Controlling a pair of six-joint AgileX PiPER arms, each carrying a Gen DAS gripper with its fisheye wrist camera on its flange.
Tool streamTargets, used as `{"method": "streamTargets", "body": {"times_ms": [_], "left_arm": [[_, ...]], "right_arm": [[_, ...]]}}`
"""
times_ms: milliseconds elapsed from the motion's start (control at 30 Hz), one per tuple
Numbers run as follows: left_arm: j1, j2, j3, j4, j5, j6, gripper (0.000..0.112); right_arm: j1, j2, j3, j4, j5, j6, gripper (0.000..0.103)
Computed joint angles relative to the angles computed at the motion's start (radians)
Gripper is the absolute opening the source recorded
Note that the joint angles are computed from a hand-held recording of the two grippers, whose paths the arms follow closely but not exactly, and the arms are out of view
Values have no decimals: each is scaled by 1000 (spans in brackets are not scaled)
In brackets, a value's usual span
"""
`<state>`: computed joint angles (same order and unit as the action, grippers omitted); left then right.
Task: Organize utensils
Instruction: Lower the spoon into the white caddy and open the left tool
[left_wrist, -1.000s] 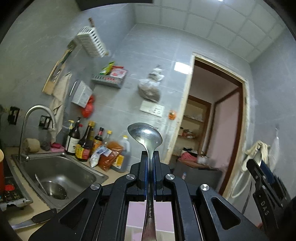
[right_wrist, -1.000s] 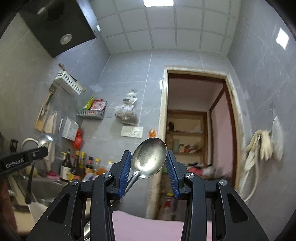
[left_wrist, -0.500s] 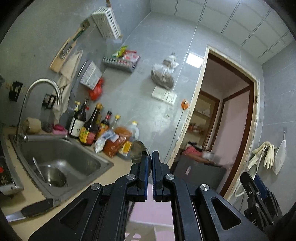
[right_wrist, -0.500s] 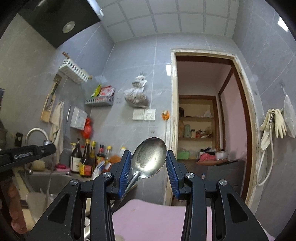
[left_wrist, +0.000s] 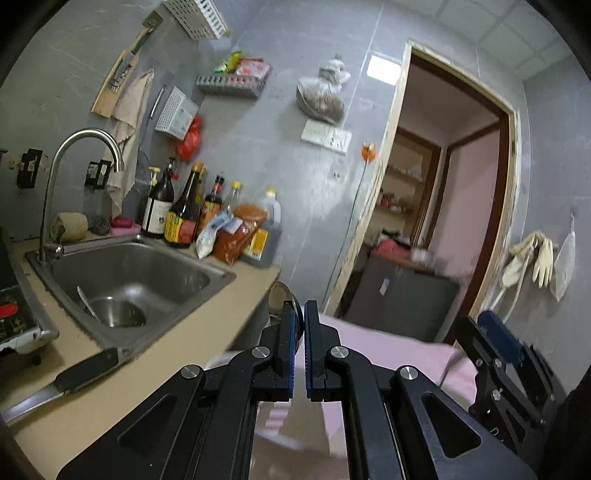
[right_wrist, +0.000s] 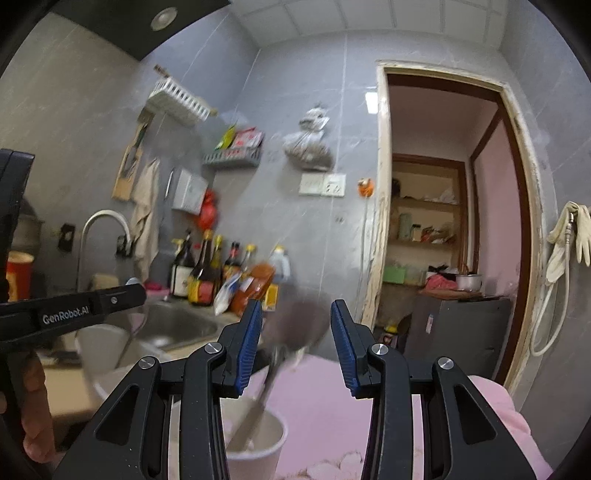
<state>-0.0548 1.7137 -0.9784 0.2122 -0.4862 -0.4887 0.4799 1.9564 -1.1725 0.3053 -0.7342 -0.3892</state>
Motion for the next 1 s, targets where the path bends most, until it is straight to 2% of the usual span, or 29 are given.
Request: {"method": "streamTargets", "body": {"times_ms": [133, 300, 400, 467, 600, 700, 767, 1000], "left_arm": [[-3, -9, 30, 15, -15, -14, 2], [23, -23, 60, 133, -39, -140, 3], [33, -36, 72, 167, -48, -180, 11], [36, -45, 82, 185, -66, -200, 21], [15, -70, 95, 156, -63, -162, 23], [-8, -90, 108, 123, -73, -115, 30], [-31, -110, 128, 82, -96, -51, 34], [-91, -160, 146, 84, -94, -21, 46]], "right_arm": [[-2, -14, 13, -27, 51, 7, 36], [-12, -40, 44, -80, 69, 68, 38], [-23, -70, 73, -123, 67, 127, 44], [-29, -96, 100, -137, 53, 150, 48], [-43, -152, 151, -125, 25, 163, 50], [-57, -207, 201, -95, -2, 155, 59], [-71, -242, 240, -80, -29, 153, 69], [-139, -385, 371, -35, -61, 147, 83]]}}
